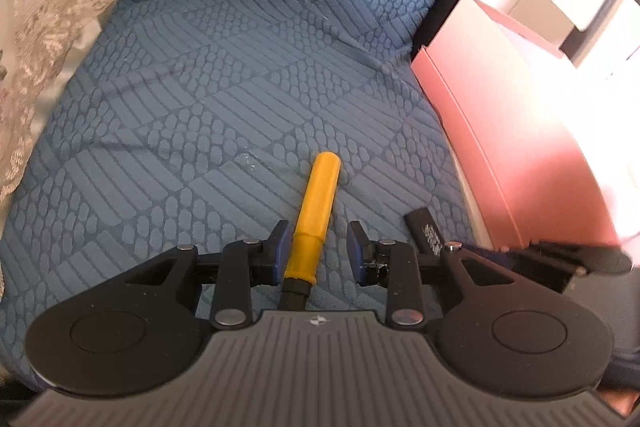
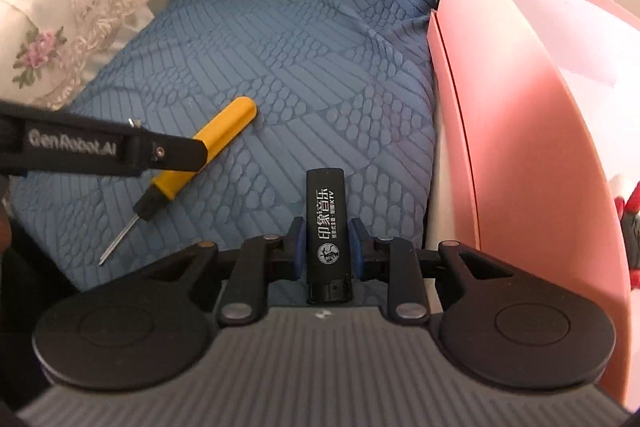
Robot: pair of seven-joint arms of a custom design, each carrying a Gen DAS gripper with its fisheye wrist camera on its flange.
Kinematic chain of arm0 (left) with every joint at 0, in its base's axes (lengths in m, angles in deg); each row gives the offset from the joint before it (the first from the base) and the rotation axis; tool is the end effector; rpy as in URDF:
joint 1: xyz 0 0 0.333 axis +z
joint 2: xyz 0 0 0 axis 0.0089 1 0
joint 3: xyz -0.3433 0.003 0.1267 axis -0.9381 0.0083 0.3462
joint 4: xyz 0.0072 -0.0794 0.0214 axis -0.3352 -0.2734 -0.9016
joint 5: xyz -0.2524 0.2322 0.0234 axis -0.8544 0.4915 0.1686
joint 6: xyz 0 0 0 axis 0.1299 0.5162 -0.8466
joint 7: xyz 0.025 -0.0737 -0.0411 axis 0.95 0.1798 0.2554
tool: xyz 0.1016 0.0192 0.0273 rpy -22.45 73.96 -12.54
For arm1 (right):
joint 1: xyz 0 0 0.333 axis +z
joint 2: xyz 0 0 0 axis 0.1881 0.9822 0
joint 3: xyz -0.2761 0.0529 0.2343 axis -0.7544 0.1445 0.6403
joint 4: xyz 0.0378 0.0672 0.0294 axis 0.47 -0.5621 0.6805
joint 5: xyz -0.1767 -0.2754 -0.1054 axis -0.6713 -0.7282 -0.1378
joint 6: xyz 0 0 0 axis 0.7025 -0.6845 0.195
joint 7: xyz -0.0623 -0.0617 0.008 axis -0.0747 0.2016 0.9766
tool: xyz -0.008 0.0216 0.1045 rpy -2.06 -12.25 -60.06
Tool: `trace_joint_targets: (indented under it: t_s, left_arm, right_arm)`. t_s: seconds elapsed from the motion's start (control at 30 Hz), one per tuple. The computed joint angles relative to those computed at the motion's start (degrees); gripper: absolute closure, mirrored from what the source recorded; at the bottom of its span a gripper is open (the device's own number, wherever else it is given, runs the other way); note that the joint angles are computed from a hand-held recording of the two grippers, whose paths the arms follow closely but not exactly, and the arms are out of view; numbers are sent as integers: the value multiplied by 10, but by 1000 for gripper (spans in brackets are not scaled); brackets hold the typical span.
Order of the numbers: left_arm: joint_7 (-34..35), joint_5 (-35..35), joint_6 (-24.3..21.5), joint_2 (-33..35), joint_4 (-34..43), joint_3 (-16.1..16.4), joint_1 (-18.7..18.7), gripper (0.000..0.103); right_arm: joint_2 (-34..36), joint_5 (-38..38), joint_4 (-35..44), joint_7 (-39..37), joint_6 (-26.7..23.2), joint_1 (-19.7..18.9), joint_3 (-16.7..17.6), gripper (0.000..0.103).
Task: Organize rigid objects
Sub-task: 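Lift the screwdriver and USB stick and carry both over the pink box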
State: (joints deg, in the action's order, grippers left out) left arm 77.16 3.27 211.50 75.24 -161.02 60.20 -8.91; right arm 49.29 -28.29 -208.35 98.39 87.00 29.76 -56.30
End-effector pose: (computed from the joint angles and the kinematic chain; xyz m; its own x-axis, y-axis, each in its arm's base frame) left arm 0.4963 -0.1618 0.4381 -0.3743 -0.8854 0.2755 -0.8306 0.1880 -0.5241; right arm 0.4126 0.2446 0.4465 -0.0374 -0.9979 -0.0524 -0.7831 0.0618 -0.6189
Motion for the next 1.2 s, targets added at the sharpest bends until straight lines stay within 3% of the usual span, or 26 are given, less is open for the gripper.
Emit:
trace_joint_targets:
  t_s: [0.23, 0.37, 0.53, 0.6, 0.63, 0.83, 1.2]
  left_arm:
    - [-19, 53, 39, -5, -28, 2, -10, 68]
    - [18, 5, 45, 6, -18, -11, -2, 68]
    - [71, -51, 85, 16, -17, -29, -6, 68]
    - [63, -33, 86, 17, -18, -26, -10, 72]
    - [45, -4, 89, 17, -21, -19, -15, 80]
    - [-30, 70, 48, 12, -13, -3, -8, 81]
    - [-75, 31, -16, -38, -16, 4, -10, 81]
  right_arm:
    - [15, -50, 14, 31, 24, -5, -9, 75]
    - [19, -47, 21, 22, 20, -3, -10, 76]
    - [17, -45, 23, 22, -5, 4, -7, 76]
    - [16, -41, 22, 22, -8, 4, -7, 76]
    - [14, -37, 20, 25, -10, 4, -7, 76]
    - [12, 3, 21, 12, -27, 7, -3, 76]
    - [-29, 48, 0, 16, -18, -4, 4, 76]
